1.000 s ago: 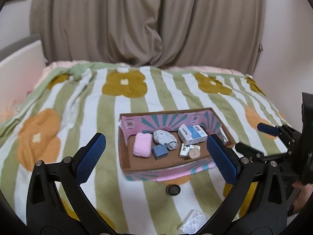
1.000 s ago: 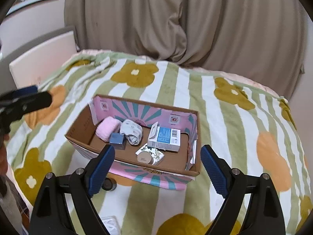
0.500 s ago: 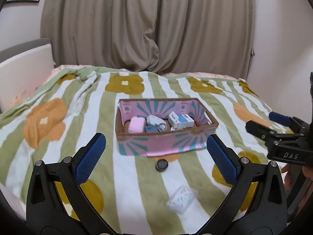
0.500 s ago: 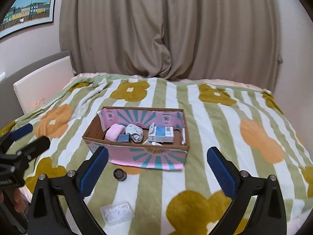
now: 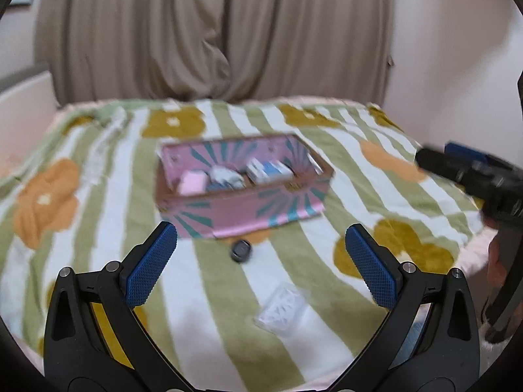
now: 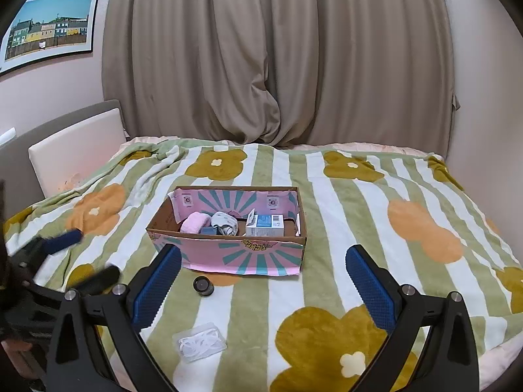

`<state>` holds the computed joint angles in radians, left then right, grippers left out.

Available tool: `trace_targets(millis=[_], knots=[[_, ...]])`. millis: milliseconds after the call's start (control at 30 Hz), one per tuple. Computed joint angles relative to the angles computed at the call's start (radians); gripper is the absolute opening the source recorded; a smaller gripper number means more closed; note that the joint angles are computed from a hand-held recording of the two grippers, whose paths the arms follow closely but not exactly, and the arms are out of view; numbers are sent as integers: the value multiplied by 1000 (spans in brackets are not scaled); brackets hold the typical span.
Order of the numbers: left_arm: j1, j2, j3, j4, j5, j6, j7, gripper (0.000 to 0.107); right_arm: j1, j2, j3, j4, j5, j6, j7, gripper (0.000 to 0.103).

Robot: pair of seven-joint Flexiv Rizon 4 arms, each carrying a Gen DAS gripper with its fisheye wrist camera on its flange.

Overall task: Organize objects
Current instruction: 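Withdraw both tools from the box toward the remaining items, then lower the left tool onto the clear plastic case and close it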

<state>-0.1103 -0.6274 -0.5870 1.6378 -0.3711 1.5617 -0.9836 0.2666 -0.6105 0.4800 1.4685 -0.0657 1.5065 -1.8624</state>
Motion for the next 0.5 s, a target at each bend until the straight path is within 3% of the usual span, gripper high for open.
trace_targets(millis=[133, 367, 500], knots=[[12, -54, -29, -18, -5, -91, 61, 103, -8, -2, 5, -1, 5, -1, -7, 101], [-158, -134, 190, -142, -10, -315, 58, 92, -23, -9, 19, -20, 29, -26, -27, 101], [-199, -170, 247, -186, -12, -386, 49, 84, -17, -12, 3, -30, 35, -42, -28, 101]])
